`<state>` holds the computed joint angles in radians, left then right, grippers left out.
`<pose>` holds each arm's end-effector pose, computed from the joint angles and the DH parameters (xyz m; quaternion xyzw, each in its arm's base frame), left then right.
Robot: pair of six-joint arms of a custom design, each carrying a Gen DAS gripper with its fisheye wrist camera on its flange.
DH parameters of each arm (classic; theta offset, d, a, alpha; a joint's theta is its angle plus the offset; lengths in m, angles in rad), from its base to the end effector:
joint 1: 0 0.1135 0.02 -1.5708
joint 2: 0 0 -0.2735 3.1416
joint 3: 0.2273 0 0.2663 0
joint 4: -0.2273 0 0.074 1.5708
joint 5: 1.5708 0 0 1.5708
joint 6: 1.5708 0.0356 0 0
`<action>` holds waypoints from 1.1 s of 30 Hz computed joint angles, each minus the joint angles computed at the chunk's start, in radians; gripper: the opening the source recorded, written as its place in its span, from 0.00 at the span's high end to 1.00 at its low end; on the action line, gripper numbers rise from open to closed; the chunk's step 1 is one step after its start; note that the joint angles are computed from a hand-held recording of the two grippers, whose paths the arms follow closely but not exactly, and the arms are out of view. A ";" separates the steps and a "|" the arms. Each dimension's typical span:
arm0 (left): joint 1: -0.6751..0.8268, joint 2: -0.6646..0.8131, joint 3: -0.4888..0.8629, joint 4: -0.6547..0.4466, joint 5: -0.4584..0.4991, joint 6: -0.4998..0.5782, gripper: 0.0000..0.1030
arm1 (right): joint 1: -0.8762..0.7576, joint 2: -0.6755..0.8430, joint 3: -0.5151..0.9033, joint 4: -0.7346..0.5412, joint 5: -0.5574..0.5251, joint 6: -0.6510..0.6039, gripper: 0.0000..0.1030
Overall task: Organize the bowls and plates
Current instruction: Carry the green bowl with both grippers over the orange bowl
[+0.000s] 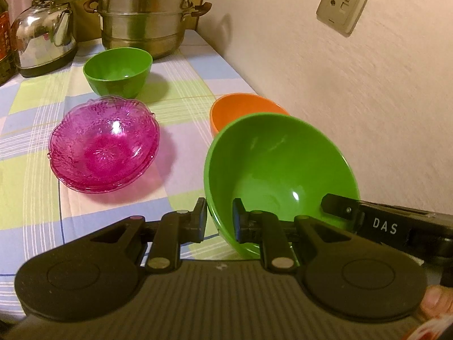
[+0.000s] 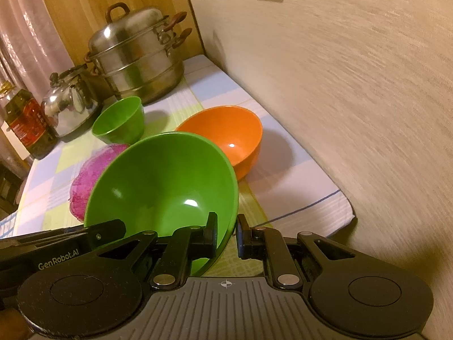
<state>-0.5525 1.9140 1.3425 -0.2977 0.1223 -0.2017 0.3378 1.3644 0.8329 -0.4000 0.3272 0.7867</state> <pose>0.3665 -0.2311 0.1977 0.1843 0.9193 -0.1797 0.2978 0.2701 0.0828 0.2150 0.2584 0.9018 0.0345 0.3447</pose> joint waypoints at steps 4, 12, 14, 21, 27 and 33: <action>0.001 0.006 0.005 0.000 0.006 0.001 0.84 | 0.005 0.005 0.001 0.001 0.007 0.010 0.87; 0.003 0.015 0.013 0.001 0.022 0.008 0.84 | -0.003 0.003 0.002 -0.005 0.006 0.018 0.87; 0.004 0.020 0.019 0.001 0.023 0.008 0.84 | -0.005 0.005 0.004 -0.006 0.007 0.017 0.87; 0.003 0.030 0.031 0.000 0.025 0.006 0.84 | -0.011 0.008 0.006 -0.002 0.009 0.016 0.87; 0.001 0.048 0.067 -0.016 0.027 0.006 0.84 | -0.024 0.008 0.011 0.006 0.012 0.002 0.87; 0.000 0.100 0.153 -0.032 0.030 0.001 0.84 | -0.062 0.022 0.038 0.023 0.008 -0.043 0.87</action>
